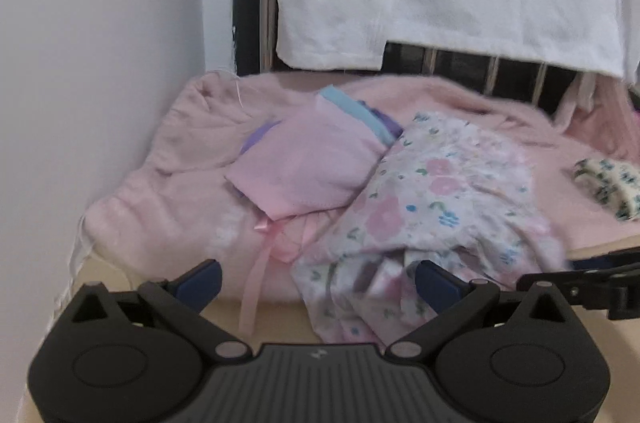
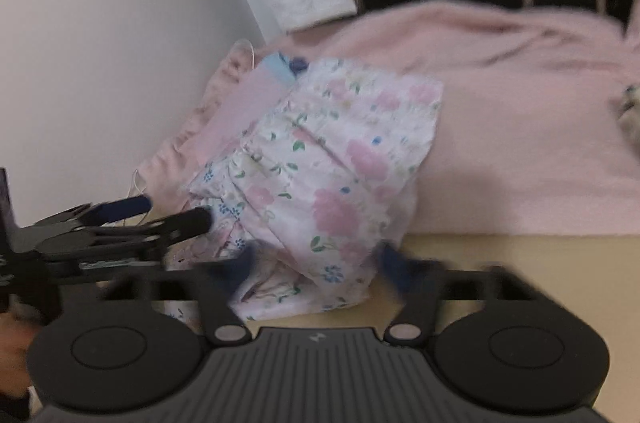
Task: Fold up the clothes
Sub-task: 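Move the right tool toward the pink floral dress pile, then grasp the floral dress with the right gripper and lift it up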
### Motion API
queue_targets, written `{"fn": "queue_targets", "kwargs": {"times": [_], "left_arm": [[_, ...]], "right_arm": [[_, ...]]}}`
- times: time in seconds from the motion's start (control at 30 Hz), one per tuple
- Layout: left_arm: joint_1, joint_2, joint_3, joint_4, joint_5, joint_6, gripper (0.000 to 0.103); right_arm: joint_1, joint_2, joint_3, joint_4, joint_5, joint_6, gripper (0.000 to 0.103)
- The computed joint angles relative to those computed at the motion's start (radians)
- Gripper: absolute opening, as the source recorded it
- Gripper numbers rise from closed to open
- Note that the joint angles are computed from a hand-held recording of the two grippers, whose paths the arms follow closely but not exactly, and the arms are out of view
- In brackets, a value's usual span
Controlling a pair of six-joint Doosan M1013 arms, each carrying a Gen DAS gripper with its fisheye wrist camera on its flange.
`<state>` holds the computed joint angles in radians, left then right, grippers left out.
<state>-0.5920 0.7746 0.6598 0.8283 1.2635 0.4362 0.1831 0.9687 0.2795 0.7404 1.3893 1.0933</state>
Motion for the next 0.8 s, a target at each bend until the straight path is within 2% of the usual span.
{"fn": "queue_targets", "kwargs": {"times": [0.03,0.07,0.1,0.23,0.37,0.47,0.53,0.57,0.67,0.8], "left_arm": [[-0.001,0.004,-0.007,0.014,0.001,-0.002,0.101],[-0.002,0.008,-0.015,0.028,0.002,-0.004,0.096],[-0.004,0.002,-0.007,0.045,-0.013,-0.014,0.094],[-0.048,-0.096,0.145,0.175,-0.204,-0.130,0.095],[-0.121,-0.176,0.243,0.325,-0.325,-0.224,0.096],[-0.186,-0.210,0.283,0.486,-0.378,-0.301,0.100],[-0.219,-0.230,0.302,0.570,-0.438,-0.337,0.100],[-0.231,-0.237,0.306,0.590,-0.457,-0.343,0.100],[-0.272,-0.247,0.299,0.622,-0.454,-0.326,0.100],[-0.315,-0.277,0.332,0.647,-0.481,-0.324,0.100]], "right_arm": [[0.002,0.009,-0.018,0.001,-0.004,0.011,0.010],[0.002,-0.005,0.005,0.008,-0.035,0.009,0.004],[-0.005,-0.037,0.054,0.045,-0.067,-0.021,0.003],[-0.056,-0.174,0.234,0.299,-0.124,-0.240,0.002],[-0.123,-0.311,0.364,0.558,-0.072,-0.474,0.002],[-0.168,-0.416,0.468,0.685,-0.057,-0.624,0.002],[-0.198,-0.462,0.505,0.746,-0.020,-0.686,0.002],[-0.213,-0.491,0.535,0.776,-0.017,-0.718,0.001],[-0.259,-0.574,0.618,0.859,-0.031,-0.806,0.001],[-0.317,-0.664,0.695,0.960,-0.111,-0.916,0.001]]}}
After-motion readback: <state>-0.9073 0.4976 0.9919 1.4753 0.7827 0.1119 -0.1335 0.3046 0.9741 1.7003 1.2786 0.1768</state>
